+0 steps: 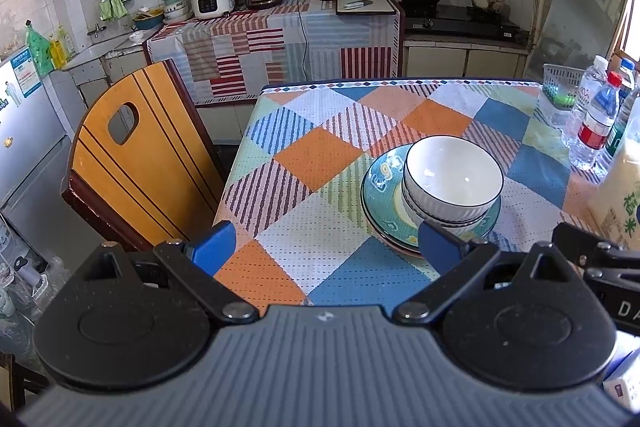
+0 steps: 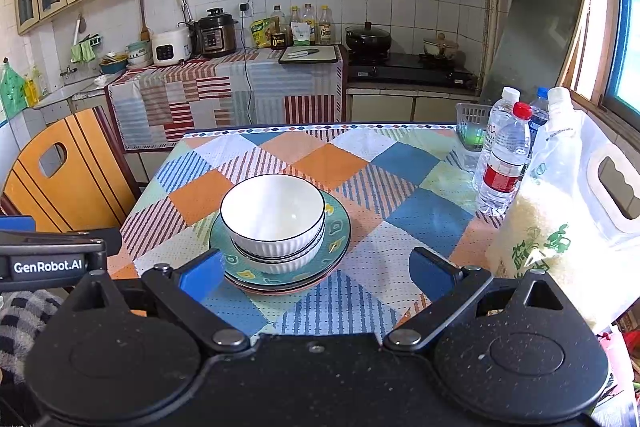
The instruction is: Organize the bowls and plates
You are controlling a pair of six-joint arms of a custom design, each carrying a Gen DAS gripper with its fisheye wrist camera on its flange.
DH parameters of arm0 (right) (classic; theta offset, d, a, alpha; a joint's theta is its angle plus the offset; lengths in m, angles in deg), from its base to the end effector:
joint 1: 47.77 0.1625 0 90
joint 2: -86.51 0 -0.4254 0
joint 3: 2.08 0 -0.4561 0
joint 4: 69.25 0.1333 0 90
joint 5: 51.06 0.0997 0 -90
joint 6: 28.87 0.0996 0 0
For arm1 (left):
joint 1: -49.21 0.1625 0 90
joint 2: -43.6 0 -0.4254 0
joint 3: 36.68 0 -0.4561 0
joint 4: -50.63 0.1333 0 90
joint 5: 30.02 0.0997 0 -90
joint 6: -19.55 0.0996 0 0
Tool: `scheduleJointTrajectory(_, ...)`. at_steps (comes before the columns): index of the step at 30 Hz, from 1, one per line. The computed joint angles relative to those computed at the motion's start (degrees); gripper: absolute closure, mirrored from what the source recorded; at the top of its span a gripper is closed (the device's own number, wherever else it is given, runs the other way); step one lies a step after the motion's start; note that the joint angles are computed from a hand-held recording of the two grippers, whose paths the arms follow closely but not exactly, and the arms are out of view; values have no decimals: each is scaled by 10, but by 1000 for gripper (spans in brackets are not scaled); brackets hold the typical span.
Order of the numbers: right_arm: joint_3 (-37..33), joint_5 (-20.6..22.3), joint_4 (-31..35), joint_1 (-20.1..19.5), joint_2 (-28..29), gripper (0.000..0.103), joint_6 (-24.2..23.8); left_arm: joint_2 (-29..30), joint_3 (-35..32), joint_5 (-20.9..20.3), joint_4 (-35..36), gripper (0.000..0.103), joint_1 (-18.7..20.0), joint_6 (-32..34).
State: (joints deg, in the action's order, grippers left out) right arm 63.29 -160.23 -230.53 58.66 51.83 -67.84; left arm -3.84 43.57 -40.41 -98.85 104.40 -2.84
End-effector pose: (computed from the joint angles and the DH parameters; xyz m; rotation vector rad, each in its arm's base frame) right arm 0.3451 -0.8146 0.1652 1.0476 -2.3389 0.8433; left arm -0.2487 -0.7628 0.2574 -0.1621 1.8668 -1.1159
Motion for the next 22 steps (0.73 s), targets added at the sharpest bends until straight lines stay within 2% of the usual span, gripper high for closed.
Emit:
scheduleJointTrajectory(6, 0, -2, 2, 1, 2, 3, -5, -1, 3, 0, 3, 4, 0, -1)
scheduleJointTrajectory(11, 0, 0, 2, 0, 2, 3, -6, 4, 5, -4, -45, 4, 0, 39)
scheduleJointTrajectory(22, 1, 0, 3, 0, 1, 3, -4, 5, 6, 1, -55, 4, -1, 48)
